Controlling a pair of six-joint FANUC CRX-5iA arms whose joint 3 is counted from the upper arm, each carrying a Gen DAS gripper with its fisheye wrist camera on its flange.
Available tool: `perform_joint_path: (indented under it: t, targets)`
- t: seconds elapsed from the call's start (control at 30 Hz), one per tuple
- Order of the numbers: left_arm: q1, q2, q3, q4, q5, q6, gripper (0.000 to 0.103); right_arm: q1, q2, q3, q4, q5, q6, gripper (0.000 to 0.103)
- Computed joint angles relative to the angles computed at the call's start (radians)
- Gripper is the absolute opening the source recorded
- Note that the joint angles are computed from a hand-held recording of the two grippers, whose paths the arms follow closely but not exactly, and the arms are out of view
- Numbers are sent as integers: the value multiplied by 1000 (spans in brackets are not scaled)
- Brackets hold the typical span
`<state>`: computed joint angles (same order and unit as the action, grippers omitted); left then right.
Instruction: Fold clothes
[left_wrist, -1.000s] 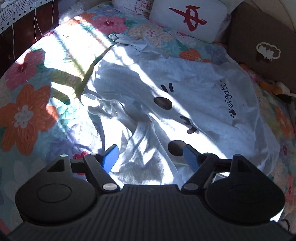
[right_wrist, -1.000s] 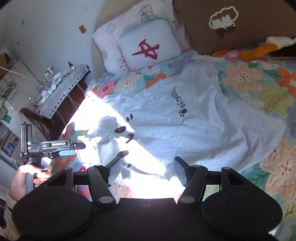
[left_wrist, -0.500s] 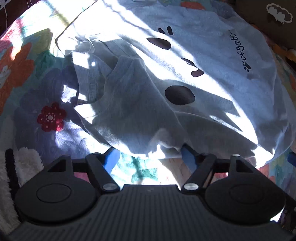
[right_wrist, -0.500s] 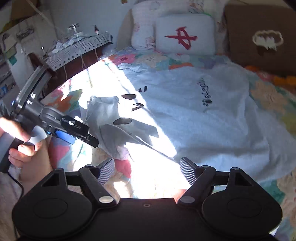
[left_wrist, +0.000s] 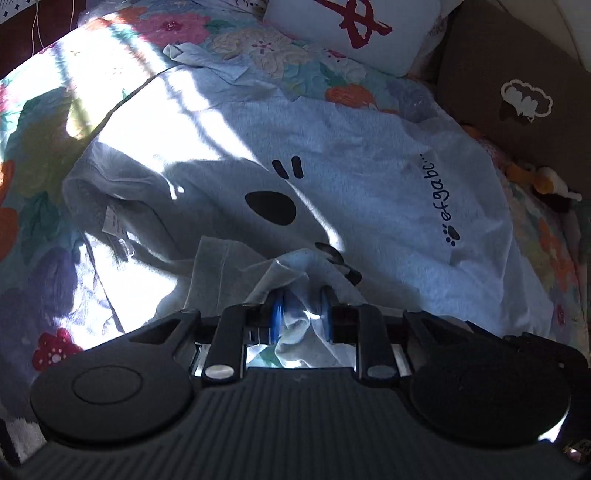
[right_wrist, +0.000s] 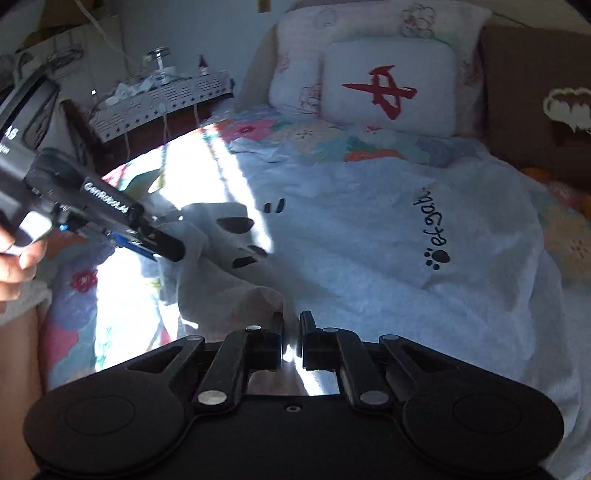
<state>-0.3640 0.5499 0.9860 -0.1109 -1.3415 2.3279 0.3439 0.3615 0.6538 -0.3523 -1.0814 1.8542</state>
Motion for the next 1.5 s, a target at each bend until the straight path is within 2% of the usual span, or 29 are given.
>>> perform_joint_path:
  t: [0.1,0.17,0.23,0.27,0.3,0.33,0.4,0.43,0.5,0.57,0.63,0.7,0.8,0.87,0.9,0.93,0.97,1.03,1.17,1.27,1.37,1.4,1.43,1.5]
  targets:
    - [13,-28,-97,32,79,12,27,22,26,-9,97,31,-95,8]
    - [20,-48,-158,53,130,30,29,57,21,-46,206,55,-175,8]
    - [27,-70,-218,72,182,56,29,103,6,-85,369,54,-334,17]
    - [32,-79,-237,83,203,62,27,113,-24,-122,397,79,-386,18]
    - [34,-79,-236,78,205,67,21,109,-62,-154,375,110,-402,23]
    - [35,-79,-235,73,206,72,16,96,-89,-159,301,107,-394,35]
    - [34,-77,-230,63,208,81,14,45,-132,-137,78,59,-342,48]
    - [33,-74,-225,59,204,84,14,14,-131,-109,-39,0,-308,51]
    - [27,-65,-207,44,191,83,13,-10,-105,-69,-158,-103,-291,58]
    - [20,-64,-198,28,183,73,13,32,-98,-101,-117,-88,-311,64]
    - [19,-76,-215,25,200,73,13,98,-96,-151,15,-22,-371,72]
    - [22,-95,-248,28,233,82,13,144,-90,-196,120,55,-439,72]
    - [29,-111,-282,28,289,101,13,162,-70,-213,133,131,-435,77]
    - [28,-117,-290,15,314,112,13,181,-78,-240,160,193,-380,62]
    - [26,-120,-291,5,319,114,13,181,-75,-226,151,183,-334,36]
    - [21,-125,-294,-6,325,113,13,166,-70,-193,96,149,-278,21]
    - [19,-131,-299,-13,329,110,13,151,-76,-180,43,140,-244,18]
    - [15,-142,-311,-20,340,109,13,148,-109,-210,42,186,-227,2]
    - [9,-143,-305,-36,341,105,13,141,-157,-272,103,292,-273,0]
    - [7,-145,-304,-42,342,104,13,130,-156,-265,142,279,-286,0]
    - [12,-151,-319,-31,347,115,13,124,-148,-230,129,198,-216,14]
    - [15,-154,-324,-27,350,119,13,126,-157,-237,118,185,-177,22]
    - [17,-156,-329,-22,353,124,13,138,-172,-261,134,190,-151,39]
    - [19,-158,-335,-18,357,130,13,172,-204,-319,194,216,-115,60]
